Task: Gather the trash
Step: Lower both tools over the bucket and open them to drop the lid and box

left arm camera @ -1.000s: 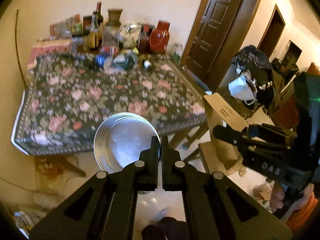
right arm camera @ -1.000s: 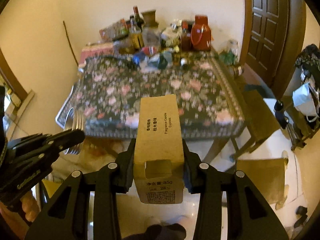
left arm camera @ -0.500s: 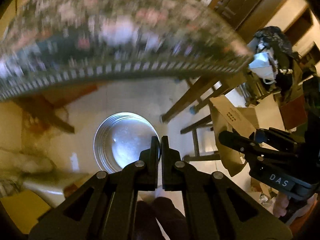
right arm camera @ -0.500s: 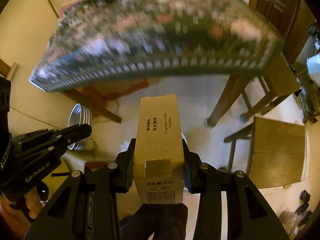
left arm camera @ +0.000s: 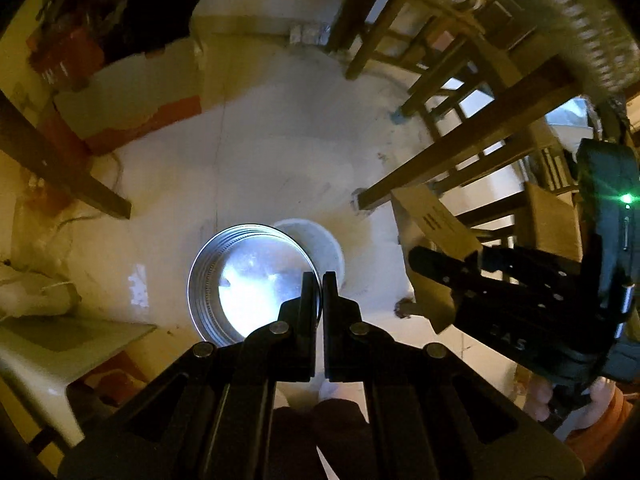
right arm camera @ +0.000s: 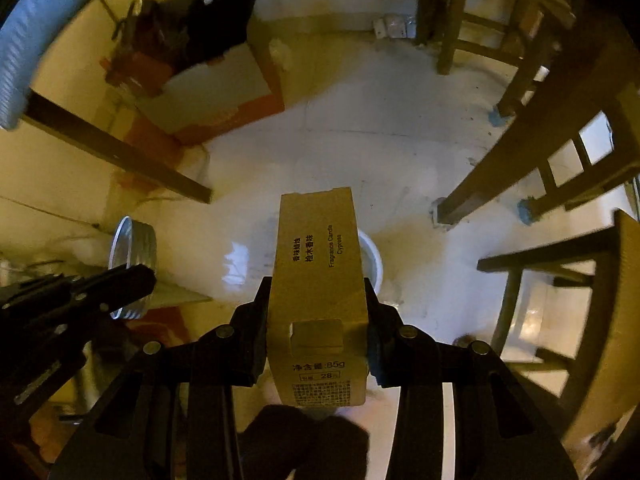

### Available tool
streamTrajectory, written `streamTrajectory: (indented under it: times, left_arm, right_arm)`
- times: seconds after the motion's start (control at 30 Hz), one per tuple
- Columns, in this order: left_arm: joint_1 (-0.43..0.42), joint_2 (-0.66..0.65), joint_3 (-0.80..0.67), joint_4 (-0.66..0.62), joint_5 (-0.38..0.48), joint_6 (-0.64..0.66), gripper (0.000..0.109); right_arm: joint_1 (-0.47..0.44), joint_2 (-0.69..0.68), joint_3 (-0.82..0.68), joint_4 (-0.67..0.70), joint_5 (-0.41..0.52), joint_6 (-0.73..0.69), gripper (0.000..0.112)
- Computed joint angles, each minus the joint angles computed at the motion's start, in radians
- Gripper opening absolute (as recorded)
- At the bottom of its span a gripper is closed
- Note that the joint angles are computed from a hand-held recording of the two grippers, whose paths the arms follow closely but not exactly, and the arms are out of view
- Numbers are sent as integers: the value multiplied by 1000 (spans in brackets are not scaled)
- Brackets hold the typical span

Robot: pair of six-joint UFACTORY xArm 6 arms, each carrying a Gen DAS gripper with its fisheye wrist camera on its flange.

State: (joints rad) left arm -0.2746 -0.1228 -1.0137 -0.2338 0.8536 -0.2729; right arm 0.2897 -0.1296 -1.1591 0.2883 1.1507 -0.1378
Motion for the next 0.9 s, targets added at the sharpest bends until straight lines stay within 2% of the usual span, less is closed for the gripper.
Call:
streamTrajectory:
  times: [0.17, 0.23, 0.3, 0.37, 0.4, 0.53, 0.8, 0.83, 0.87, 0.9]
  left_arm:
    - [9, 70, 66, -77, -87, 30, 1]
    - [7, 100, 76, -89, -108, 36, 1]
    - [4, 129, 79, -99, -129, 45, 1]
    - [2, 156, 74, -121, -139, 62, 1]
    - [0, 169, 67, -125, -140, 64, 1]
    - [-6, 210, 45, -143, -137, 81, 1]
    - [-24, 290, -47, -183, -95, 124, 1]
    - [-30, 305, -70, -165, -81, 111, 8]
    - [-33, 320, -87, -152, -70, 103, 25]
    - [-39, 342, -116, -129, -41, 86, 30]
  right_arm:
    - [10, 52, 91, 52, -106, -48, 38]
    - [7, 84, 87, 78, -103, -65, 38]
    - [-8, 130, 63, 117, -61, -82, 41]
    - [-21, 168, 40, 141, -23, -75, 53]
    - [-18, 175, 35, 132, -19, -65, 55]
    - [-15, 154, 53, 74, -43, -58, 55]
    - [-61, 133, 33, 50, -4, -39, 55]
    - [-68, 127, 28, 49, 7, -41, 55]
    - [-74, 124, 21, 45, 18, -41, 55]
    - [-77, 126, 17, 41, 21, -42, 55]
